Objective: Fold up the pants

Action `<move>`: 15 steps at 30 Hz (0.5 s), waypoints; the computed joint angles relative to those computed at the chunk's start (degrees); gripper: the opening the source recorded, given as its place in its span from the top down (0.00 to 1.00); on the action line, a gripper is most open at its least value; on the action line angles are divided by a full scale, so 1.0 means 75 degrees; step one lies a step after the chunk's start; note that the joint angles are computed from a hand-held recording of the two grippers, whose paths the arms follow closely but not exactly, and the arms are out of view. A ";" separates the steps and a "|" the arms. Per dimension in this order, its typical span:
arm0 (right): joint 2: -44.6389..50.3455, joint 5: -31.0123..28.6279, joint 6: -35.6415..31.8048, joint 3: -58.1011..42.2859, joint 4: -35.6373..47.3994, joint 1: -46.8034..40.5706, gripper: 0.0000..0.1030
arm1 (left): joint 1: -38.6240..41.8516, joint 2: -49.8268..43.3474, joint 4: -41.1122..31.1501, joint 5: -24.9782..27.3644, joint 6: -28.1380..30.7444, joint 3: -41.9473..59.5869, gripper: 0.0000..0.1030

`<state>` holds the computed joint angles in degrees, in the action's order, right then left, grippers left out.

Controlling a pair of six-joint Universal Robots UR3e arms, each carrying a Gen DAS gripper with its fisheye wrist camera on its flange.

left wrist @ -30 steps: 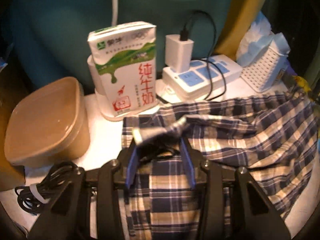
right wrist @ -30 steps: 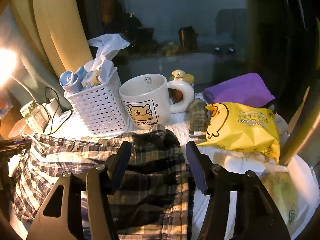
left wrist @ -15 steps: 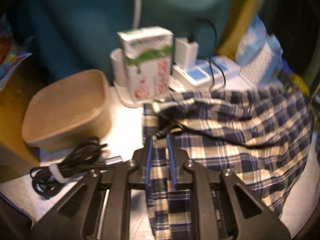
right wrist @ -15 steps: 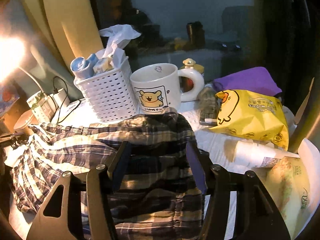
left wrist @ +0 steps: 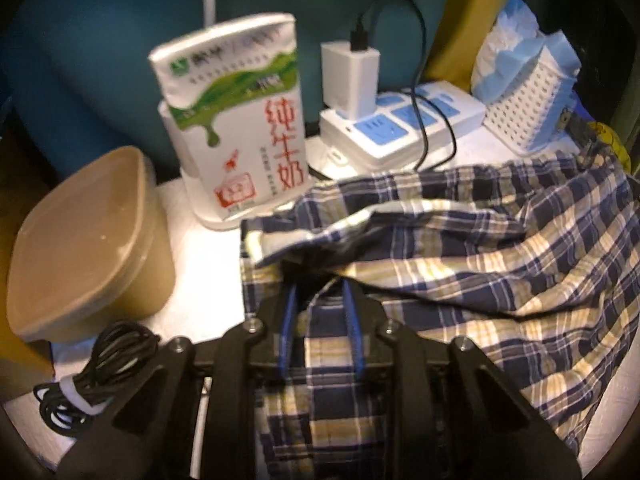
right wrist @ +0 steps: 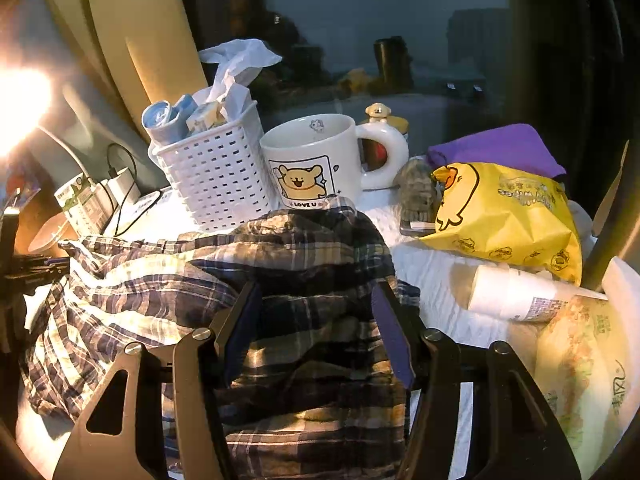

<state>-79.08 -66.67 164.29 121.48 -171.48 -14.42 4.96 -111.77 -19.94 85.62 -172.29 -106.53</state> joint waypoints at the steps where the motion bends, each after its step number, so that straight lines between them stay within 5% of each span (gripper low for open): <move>1: 0.0012 -0.0006 -0.0013 -0.0001 -0.0003 0.0012 0.41 | -0.0059 -0.0061 -0.0071 0.0060 0.0030 0.0083 0.77; 5: 0.0002 -0.0004 -0.0001 0.0007 -0.0015 0.0023 0.41 | -0.0331 -0.0248 0.0272 0.0377 0.0134 0.0099 0.78; 9: -0.0021 -0.0006 -0.0014 -0.0008 0.0027 0.0033 0.41 | -0.0124 -0.0030 0.0308 0.0337 -0.0059 -0.0181 0.99; 15: -0.0083 0.0104 -0.0065 0.0045 0.0006 0.0018 0.41 | 0.0460 0.1079 0.0835 0.0473 -0.0527 -0.1488 1.00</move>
<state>-79.70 -65.89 163.80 121.82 -171.43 -14.29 8.41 -103.68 -13.68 89.17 -176.25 -117.69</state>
